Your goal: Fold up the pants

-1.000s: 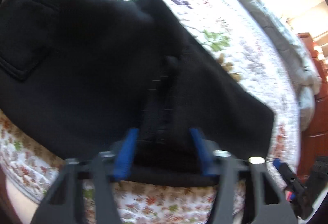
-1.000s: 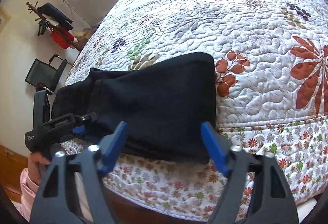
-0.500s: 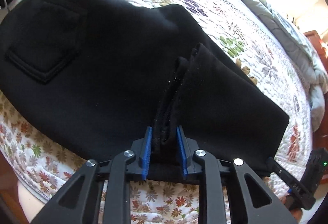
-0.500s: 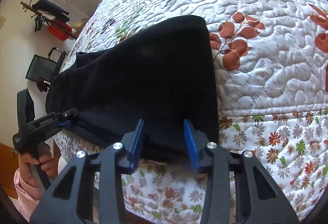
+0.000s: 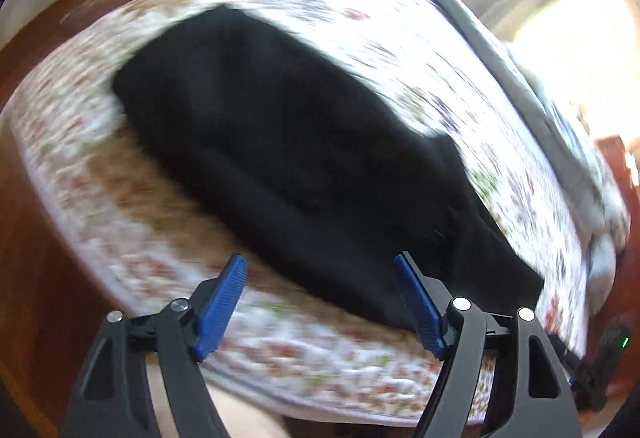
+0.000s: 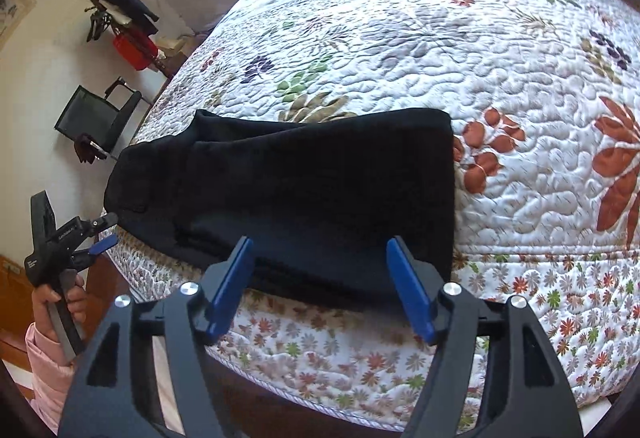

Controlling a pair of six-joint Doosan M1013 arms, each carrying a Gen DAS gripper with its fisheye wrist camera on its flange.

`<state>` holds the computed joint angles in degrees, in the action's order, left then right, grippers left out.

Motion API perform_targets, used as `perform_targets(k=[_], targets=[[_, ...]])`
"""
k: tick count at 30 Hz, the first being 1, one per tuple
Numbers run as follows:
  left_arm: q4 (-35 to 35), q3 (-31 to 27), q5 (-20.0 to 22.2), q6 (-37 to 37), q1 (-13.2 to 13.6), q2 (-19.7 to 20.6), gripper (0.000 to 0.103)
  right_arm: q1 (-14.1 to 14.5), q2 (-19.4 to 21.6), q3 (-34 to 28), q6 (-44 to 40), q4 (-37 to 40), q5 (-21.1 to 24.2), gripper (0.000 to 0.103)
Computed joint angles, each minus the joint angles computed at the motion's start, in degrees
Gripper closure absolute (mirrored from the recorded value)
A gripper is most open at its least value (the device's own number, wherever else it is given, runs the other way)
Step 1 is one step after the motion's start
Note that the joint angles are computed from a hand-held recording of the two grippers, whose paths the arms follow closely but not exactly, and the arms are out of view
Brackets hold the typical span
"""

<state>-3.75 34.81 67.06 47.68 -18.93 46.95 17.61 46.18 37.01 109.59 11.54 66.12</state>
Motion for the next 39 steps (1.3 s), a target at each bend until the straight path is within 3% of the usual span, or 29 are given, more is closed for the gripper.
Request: perform_targets(k=[3, 7, 16, 22, 27, 28, 30, 34, 39], targets=[[-2.4, 8.5, -6.0, -5.0, 2.6, -3.9, 0.027, 0.6, 2.3, -4.0, 0.5, -1.4, 3.4, 0.025], [-7.1, 13.8, -12.3, -6.5, 4.9, -6.0, 0.027, 0.8, 4.0, -6.3, 0.4, -1.4, 6.2, 0.025], [-13.3, 12.6, -16.4, -9.7, 6.7, -3.3, 0.027, 0.9, 5.7, -7.9, 1.2, -2.9, 9.6, 0.025], [-17.2, 16.5, -25.6, -11.6, 8.0, -4.4, 0.028, 0.9, 6.1, -7.9, 0.5, -3.3, 10.0, 0.024], [-20.9, 14.9, -28.0, -10.8, 9.0, -3.0, 0.028, 0.8, 5.9, -7.3, 0.1, -3.0, 9.3, 0.024], [-21.8, 14.2, -27.6, -10.9, 9.2, -2.4, 0.031, 0.8, 5.9, -7.2, 0.1, -2.9, 9.2, 0.023], [-21.8, 13.7, -26.7, -11.8, 9.2, -1.9, 0.055, 0.8, 5.9, -7.0, -0.2, -2.8, 9.0, 0.022], [-21.2, 16.2, -29.7, -11.3, 8.8, -3.2, 0.073, 0.9, 6.0, -7.1, -1.2, -3.2, 9.0, 0.02], [-21.5, 18.8, -31.6, -12.4, 8.7, -4.0, 0.078, 0.8, 5.8, -6.5, -1.6, -2.9, 8.3, 0.019]])
